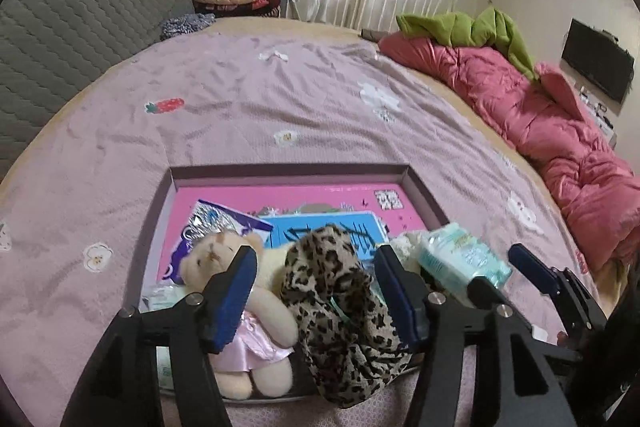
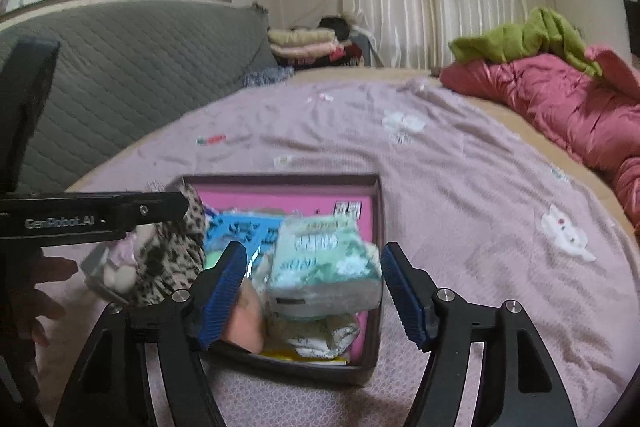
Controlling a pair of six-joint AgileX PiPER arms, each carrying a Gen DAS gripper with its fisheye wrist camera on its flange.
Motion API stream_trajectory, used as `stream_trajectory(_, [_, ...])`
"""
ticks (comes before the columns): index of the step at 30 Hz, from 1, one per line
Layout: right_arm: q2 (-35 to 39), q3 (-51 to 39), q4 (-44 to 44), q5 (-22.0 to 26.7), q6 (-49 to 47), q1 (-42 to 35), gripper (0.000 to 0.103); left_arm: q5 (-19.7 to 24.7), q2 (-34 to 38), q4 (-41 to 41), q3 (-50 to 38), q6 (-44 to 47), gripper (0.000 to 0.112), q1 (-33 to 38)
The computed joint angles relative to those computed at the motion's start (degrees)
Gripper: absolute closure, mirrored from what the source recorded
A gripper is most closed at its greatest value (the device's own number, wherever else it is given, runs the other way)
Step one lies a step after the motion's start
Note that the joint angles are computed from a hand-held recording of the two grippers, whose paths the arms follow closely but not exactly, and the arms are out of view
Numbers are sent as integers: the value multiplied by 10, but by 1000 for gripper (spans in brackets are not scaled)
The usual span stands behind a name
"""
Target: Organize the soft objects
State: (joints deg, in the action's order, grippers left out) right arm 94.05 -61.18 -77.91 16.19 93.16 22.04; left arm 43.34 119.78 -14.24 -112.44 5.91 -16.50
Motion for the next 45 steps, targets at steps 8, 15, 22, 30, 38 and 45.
stream_trajectory(8, [-47, 19, 24, 30, -11, 32, 29, -40, -63, 26, 69, -2, 50, -6])
stream_trajectory(15, [-78, 27, 123, 91, -76, 90, 29, -56, -134, 71, 155, -36, 41, -17])
stream_trajectory(22, [-101, 41, 173, 191, -91, 172, 26, -71, -220, 91, 282, -46, 41, -18])
stream_trajectory(30, [-104, 30, 225, 291, -91, 259, 26, -85, -287, 107, 391, -79, 41, 0])
stream_trajectory(38, [-107, 24, 247, 350, -74, 310, 26, -93, -339, 108, 465, -87, 41, 1])
stream_trajectory(45, [-108, 17, 252, 389, -72, 341, 26, -88, -353, 103, 493, -82, 41, -3])
